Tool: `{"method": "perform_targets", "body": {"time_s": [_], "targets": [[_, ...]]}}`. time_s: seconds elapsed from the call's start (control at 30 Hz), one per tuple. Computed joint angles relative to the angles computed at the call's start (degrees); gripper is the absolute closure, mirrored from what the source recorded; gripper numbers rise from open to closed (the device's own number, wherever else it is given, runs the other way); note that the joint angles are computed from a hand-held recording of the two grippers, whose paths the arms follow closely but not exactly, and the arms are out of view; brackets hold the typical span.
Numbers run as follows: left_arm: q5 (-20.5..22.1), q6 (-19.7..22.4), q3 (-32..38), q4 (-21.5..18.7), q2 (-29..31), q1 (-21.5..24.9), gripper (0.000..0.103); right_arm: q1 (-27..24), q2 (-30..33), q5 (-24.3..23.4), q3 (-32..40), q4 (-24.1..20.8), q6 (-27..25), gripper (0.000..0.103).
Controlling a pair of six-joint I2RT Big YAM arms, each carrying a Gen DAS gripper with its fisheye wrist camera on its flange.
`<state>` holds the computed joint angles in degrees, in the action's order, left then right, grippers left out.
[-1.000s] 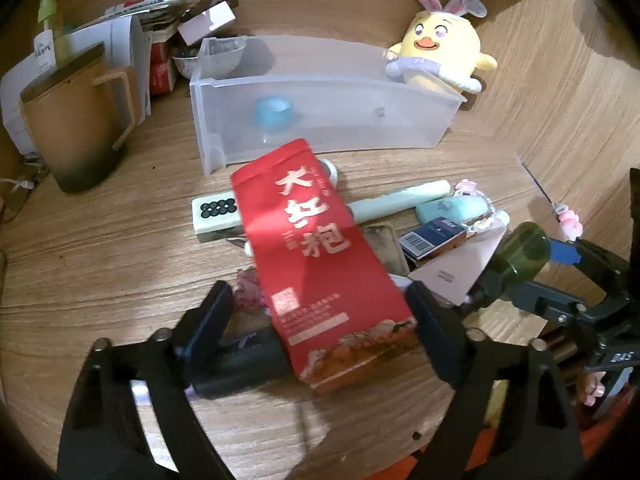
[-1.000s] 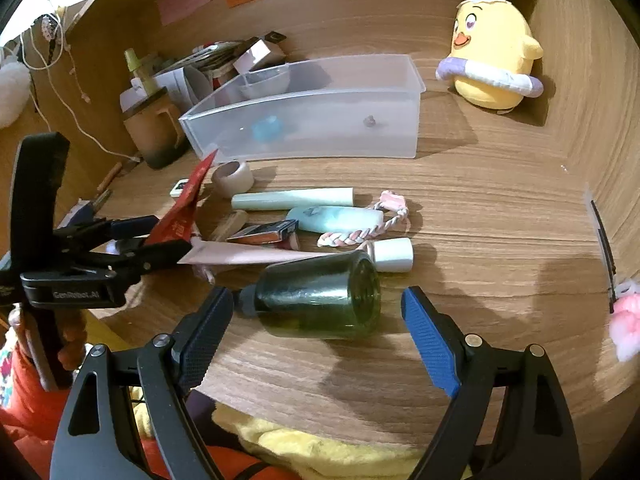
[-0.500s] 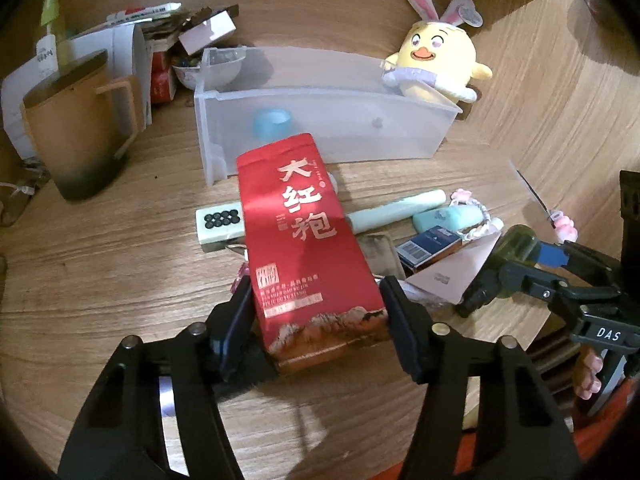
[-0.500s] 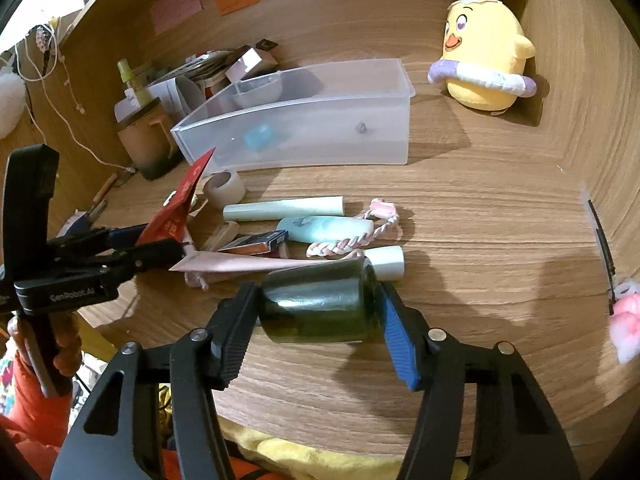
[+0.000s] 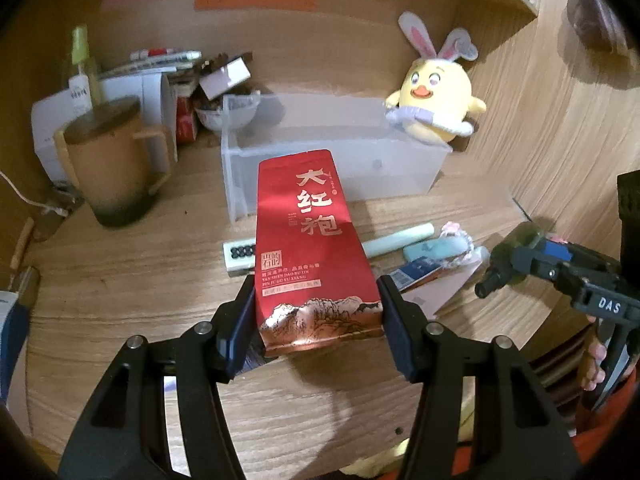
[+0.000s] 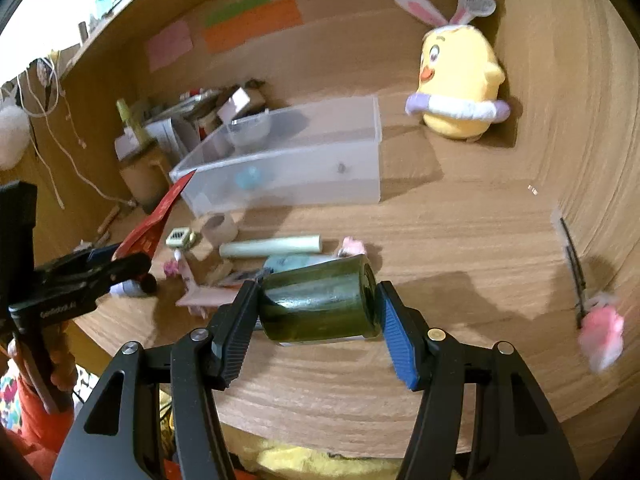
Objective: Organize objects
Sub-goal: 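Carry the red tea bag with the left tool while the right tool carries the bottle to the bin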
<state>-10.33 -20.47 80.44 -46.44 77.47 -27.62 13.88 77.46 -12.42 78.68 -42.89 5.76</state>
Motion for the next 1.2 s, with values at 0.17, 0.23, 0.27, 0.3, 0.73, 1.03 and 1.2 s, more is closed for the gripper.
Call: {"method": "perform_targets", "body": {"time_s": [0.17, 0.23, 0.27, 0.3, 0.73, 1.03, 1.2], "targets": [[-2.27, 0.55, 0.8, 0.64, -0.65, -0.52, 0.046, -0.26, -0.42, 0.58, 0.96, 2.19, 0.45, 0.047], [-3.74, 0.8, 1.29, 0.93, -0.69, -0.81, 0.046, -0.35, -0.28, 0.35, 1.57, 3.09, 0.91, 0.047], [-4.4, 0.87, 1.43, 1.13, -0.77, -0.97, 0.046, -0.42, -0.16, 0.24, 1.88, 3.4, 1.11, 0.047], [-4.72, 0.97, 1.56, 1.43, -0.85, -1.02, 0.046, -0.46, 0.09, 0.27, 2.36, 3.92, 1.37, 0.047], [-6.07, 1.34, 6.01, 3.77, 1.85, 0.73, 0.046, -0.57, 5.72, -0.39, 10.25, 5.13, 1.95, 0.047], [-4.13, 2.8, 11.63, 3.36, 6.06, 3.14, 0.046, 0.33, 11.07, 1.39, 17.63, 4.63, -0.14, 0.047], [-2.79, 3.65, 15.57, 1.7, 9.0, 4.65, 0.046, 0.7, 14.73, 2.74, 22.51, 2.84, -1.87, 0.047]]}}
